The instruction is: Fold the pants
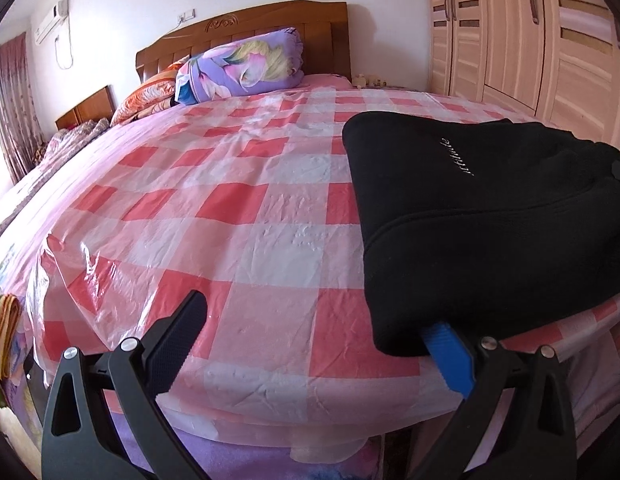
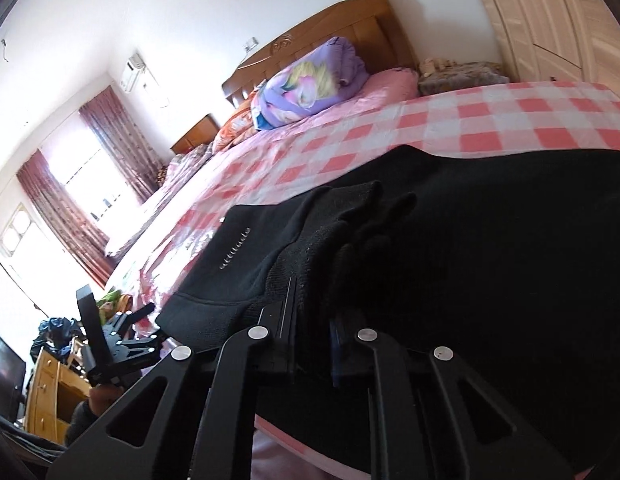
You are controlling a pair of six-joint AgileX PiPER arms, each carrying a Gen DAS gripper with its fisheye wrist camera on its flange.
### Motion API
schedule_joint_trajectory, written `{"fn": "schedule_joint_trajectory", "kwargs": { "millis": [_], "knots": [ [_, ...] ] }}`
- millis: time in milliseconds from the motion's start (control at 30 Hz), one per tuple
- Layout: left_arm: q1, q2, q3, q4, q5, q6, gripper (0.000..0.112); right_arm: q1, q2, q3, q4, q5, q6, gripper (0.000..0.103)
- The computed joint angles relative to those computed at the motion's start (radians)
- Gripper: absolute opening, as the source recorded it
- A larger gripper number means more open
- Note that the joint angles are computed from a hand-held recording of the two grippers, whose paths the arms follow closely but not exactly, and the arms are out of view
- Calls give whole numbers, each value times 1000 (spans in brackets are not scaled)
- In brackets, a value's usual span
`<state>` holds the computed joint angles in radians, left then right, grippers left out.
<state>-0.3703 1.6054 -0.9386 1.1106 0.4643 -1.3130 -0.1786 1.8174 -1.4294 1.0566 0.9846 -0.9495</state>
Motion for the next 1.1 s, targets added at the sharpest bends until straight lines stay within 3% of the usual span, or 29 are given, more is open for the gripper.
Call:
{"fn": "schedule_joint_trajectory", "kwargs": {
  "millis": [67,200,333,400,467,533,633,700,767,867,967,1033,1100],
  "knots": [
    [-30,20,-17,37,52,-17,102,-8,45,-17,-24,18,38,13],
    [27,14,-29,-134,-13,131,102,-35,117,-29,-3,51,43,14],
    [-14,-9,-66,-286,103,402,101,-26,108,-36,-37,40,57,14],
    [-56,-42,-78,-321,190,563,101,-4,95,-31,-67,13,59,27],
    [-93,-96,-86,-280,270,603,101,2,84,-40,-102,21,67,64],
    [-73,-168,-114,-319,259,632,101,-20,48,-5,-57,38,-1,81],
    [-6,-225,-197,-462,129,666,101,-37,-57,89,2,-85,-101,80],
    [29,-160,-315,-628,68,752,101,-25,-82,84,21,-98,-147,79],
    [38,-13,-502,-828,68,910,101,26,-79,43,8,-83,-170,78],
    [29,259,-802,-1046,138,1137,101,134,-40,-18,-68,-123,-152,75],
    [12,502,-1074,-1040,289,1167,101,206,11,-61,-176,-162,-78,75],
    [12,562,-1099,-983,323,1157,101,209,28,-50,-198,-163,-70,74],
    [26,591,-1060,-883,325,1099,101,178,32,5,-119,-167,-170,74]
  ]
}}
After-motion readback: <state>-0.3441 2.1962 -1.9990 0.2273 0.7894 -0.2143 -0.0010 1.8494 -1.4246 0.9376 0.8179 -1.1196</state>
